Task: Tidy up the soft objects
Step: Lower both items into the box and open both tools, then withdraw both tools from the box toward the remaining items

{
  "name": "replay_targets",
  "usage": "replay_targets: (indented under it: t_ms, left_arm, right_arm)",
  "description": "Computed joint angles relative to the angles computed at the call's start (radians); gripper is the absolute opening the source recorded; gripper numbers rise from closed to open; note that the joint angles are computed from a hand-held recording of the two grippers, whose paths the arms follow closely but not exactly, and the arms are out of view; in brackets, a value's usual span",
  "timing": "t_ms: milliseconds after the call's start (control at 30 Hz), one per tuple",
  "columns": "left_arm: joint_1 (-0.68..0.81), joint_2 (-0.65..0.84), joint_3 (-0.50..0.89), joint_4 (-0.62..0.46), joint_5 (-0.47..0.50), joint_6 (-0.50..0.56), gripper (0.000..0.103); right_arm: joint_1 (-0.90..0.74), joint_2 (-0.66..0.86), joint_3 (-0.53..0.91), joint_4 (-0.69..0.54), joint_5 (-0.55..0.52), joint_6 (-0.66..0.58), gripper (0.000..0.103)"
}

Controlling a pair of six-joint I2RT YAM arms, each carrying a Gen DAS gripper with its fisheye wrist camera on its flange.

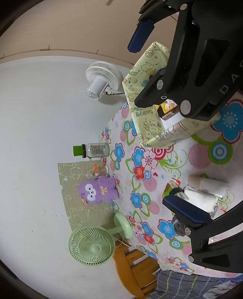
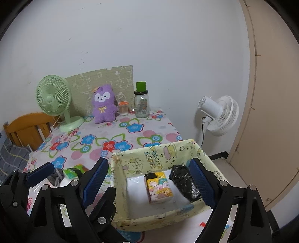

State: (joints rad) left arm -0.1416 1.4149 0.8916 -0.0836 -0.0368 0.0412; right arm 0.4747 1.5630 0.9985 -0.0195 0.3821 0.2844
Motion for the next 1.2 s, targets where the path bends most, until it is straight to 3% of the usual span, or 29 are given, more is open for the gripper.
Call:
replay_targets:
  t_ms: [500,1200]
  left_arm:
    - [0.14,-0.066,-0.087,0.025,0.116,0.056,0.103]
    - [0.347,-0.014,-0.111,0.052,0.256,0.161,0.101]
  right_arm:
    - [0.117,0.047,0.025,0.011,0.071,0.03,0.091]
    - [0.239,0.204,0.134,0.01,0.098,0.099,0.091]
